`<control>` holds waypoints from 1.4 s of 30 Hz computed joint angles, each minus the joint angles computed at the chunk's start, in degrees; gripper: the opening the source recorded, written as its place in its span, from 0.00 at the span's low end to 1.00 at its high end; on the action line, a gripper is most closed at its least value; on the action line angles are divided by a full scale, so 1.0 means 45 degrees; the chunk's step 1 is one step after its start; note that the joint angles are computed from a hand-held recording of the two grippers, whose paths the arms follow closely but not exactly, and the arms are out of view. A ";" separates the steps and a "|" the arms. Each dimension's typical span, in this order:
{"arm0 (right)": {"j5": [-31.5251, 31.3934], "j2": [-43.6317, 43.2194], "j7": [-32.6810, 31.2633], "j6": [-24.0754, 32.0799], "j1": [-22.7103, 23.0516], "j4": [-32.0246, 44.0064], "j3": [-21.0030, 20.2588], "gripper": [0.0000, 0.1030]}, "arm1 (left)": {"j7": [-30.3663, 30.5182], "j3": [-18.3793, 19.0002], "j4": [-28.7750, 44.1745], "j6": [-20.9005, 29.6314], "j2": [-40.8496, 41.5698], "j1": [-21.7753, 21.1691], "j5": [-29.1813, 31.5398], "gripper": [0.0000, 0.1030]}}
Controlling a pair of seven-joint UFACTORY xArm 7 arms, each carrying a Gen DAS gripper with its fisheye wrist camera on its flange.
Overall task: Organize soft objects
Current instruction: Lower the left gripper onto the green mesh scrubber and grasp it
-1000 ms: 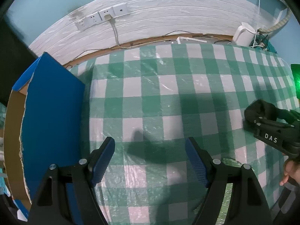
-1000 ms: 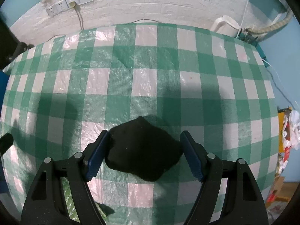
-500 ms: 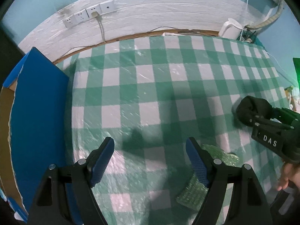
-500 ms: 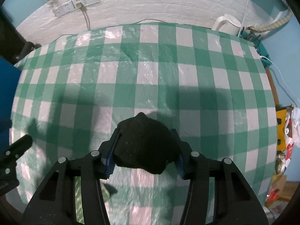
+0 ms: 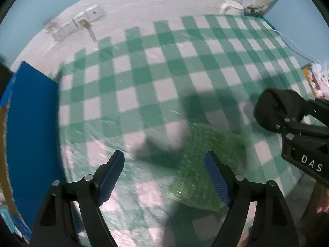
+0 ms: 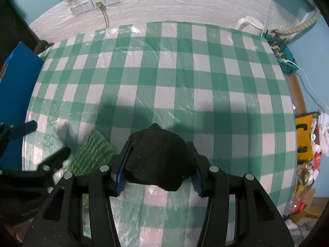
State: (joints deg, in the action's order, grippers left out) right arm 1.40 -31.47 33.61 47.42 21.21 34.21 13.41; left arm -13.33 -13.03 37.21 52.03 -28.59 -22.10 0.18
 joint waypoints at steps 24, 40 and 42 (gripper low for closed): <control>0.0419 -0.1300 -0.0183 -0.0013 0.0033 -0.0971 -0.0198 0.49 | -0.0036 -0.0080 -0.0299 -0.0771 0.1187 -0.1098 -0.0926 0.76; 0.0011 -0.1483 -0.0096 0.0046 0.0101 -0.0423 0.0218 0.49 | -0.0228 -0.0135 -0.0256 -0.0807 -0.0047 -0.0423 -0.0326 0.21; -0.0069 -0.1583 0.0026 0.0007 0.0086 -0.0300 0.0311 0.49 | -0.0565 -0.0333 -0.0229 -0.0678 -0.0453 -0.0303 0.0004 0.21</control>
State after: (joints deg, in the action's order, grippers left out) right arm 1.08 -38.59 33.72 47.45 21.60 32.86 14.81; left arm -15.87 -14.53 36.18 48.98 -30.63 -23.47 0.19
